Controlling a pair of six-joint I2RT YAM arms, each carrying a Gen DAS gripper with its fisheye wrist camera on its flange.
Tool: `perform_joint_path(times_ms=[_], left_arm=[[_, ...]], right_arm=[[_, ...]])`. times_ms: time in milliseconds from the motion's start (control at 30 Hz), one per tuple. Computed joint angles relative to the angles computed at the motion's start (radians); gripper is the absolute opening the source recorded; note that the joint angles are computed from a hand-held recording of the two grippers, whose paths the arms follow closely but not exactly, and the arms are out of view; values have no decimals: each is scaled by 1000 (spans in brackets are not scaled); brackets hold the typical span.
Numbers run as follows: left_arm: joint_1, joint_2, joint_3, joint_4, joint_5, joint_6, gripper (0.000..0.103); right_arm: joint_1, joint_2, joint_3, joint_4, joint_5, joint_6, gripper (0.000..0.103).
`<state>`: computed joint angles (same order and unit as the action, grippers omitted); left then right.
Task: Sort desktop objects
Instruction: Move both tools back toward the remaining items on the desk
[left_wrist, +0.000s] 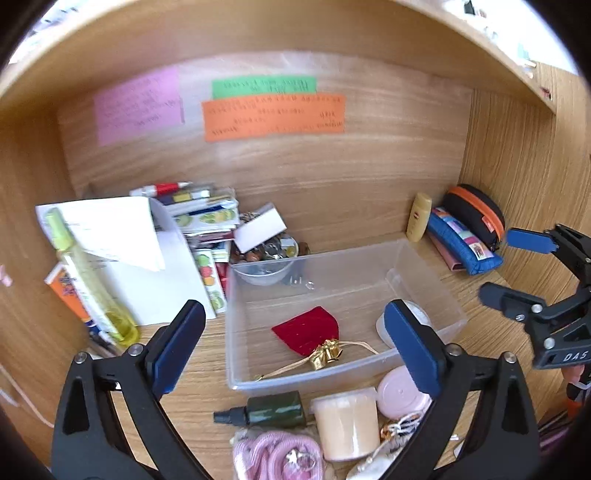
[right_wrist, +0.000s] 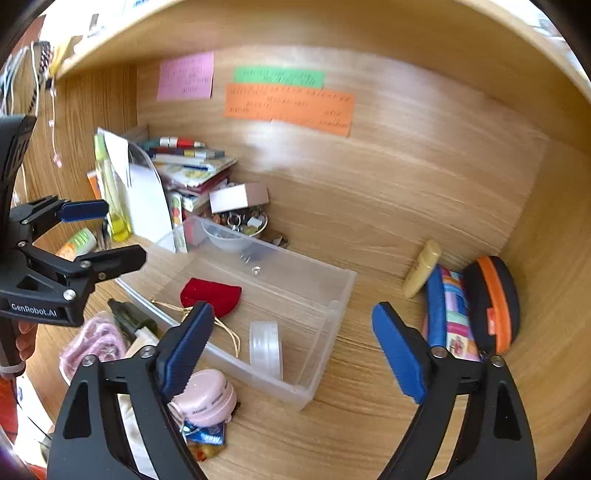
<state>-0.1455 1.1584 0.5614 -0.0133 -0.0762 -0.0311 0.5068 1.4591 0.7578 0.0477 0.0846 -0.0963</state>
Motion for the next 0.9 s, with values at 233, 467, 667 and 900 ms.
perform_joint_path(times_ms=[233,467,667,900], left_arm=[[-22,-230,-120,-74,-75,-30,101],[-24,-400,-228,-164,-114,-54,101],[4,-459,-317,-196,-98,-81,101],[23,-335,-392,-98,-58,-124,101]], right_arm=[[19,-241,-182,29,62,30,96],[24,-410,-344,27,71,92,97],[44,-450,-459,53,104,154,97],[95,-386,-565,129,109,241,97]])
